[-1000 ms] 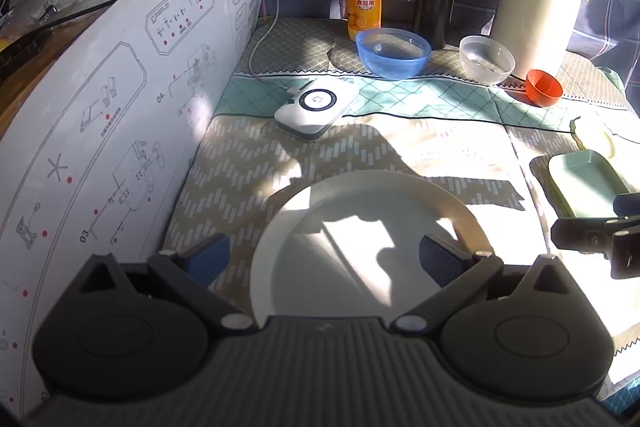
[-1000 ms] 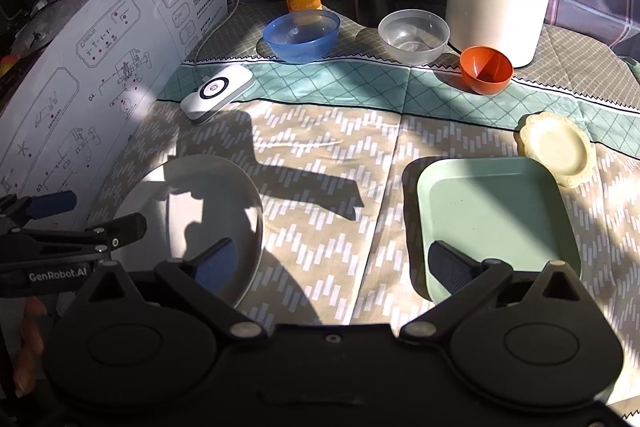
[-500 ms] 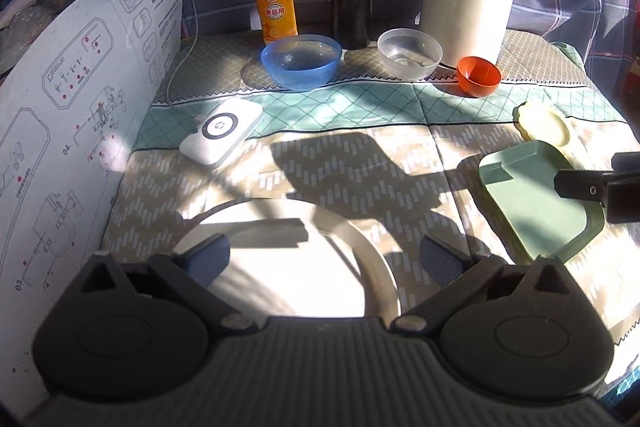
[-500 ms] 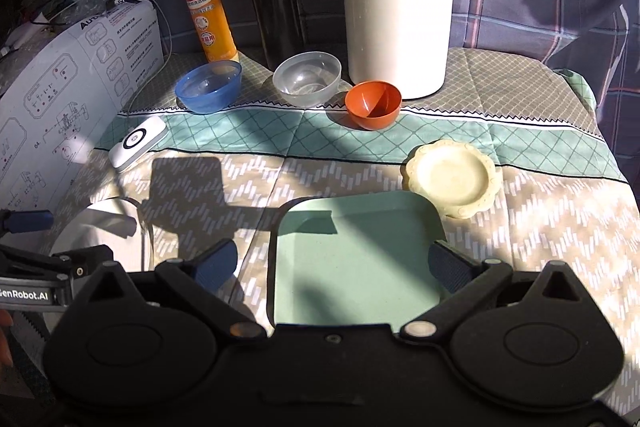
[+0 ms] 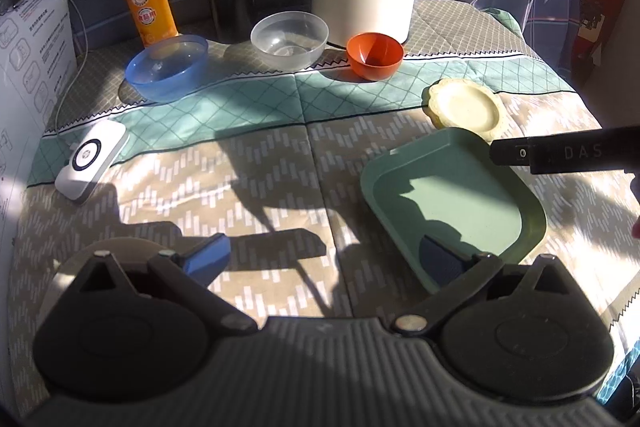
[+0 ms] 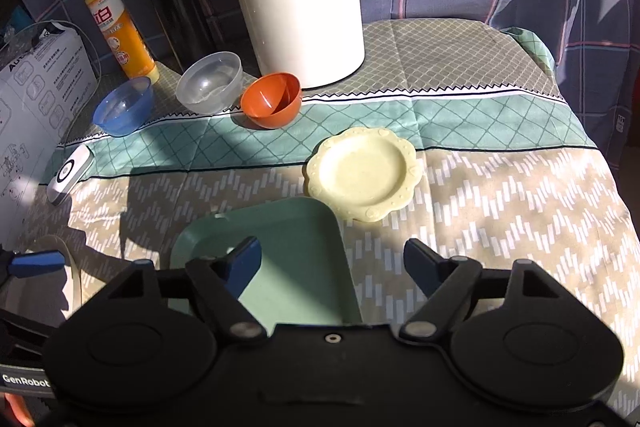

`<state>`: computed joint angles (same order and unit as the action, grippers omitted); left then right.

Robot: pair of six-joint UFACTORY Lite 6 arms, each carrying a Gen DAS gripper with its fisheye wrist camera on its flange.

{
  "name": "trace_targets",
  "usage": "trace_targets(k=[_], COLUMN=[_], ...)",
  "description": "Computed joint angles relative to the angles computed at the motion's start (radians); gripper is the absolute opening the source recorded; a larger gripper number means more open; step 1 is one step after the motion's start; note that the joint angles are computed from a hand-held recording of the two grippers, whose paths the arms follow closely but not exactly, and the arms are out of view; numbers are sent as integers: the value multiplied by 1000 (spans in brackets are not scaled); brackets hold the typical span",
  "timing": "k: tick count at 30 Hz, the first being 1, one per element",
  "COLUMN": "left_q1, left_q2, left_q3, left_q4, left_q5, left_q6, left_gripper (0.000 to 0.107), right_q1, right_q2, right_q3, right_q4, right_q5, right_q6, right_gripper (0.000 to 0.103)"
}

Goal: Organize plates and bowls
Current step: 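Move both tools to the rim of the pale green square plate, then grasp the green plate rim with the left tool while the right tool grips it too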

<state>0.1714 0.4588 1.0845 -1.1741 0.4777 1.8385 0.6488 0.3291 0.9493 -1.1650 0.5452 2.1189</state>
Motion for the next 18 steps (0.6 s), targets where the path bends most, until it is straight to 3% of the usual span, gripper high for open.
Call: trace_targets(k=[1,3,6,13,18], left_q1=[-13,-43,-83,-126,-130], left_q2=[4,12,29,79,113], left_q3=[0,2,9,36,50], left_q4=[-3,-13,-12,52,86], left_q5=[-3,-16,-28,-16,-4], left_q6=[-5,-11,-37,-120,-154], left_gripper=[102,101,93,68,36], right_q1=[-2,-27,-59,-26,0], right_q2=[3,10,10,74,112], right_q3=[-6,-25,-69,-47,-15], right_q4=[-5,-31,-107,-126,-144], right_q5=[-4,-37,-110,-110,-67], right_q6=[12,47,148,143,141], right_gripper=[68,49,40,31,31])
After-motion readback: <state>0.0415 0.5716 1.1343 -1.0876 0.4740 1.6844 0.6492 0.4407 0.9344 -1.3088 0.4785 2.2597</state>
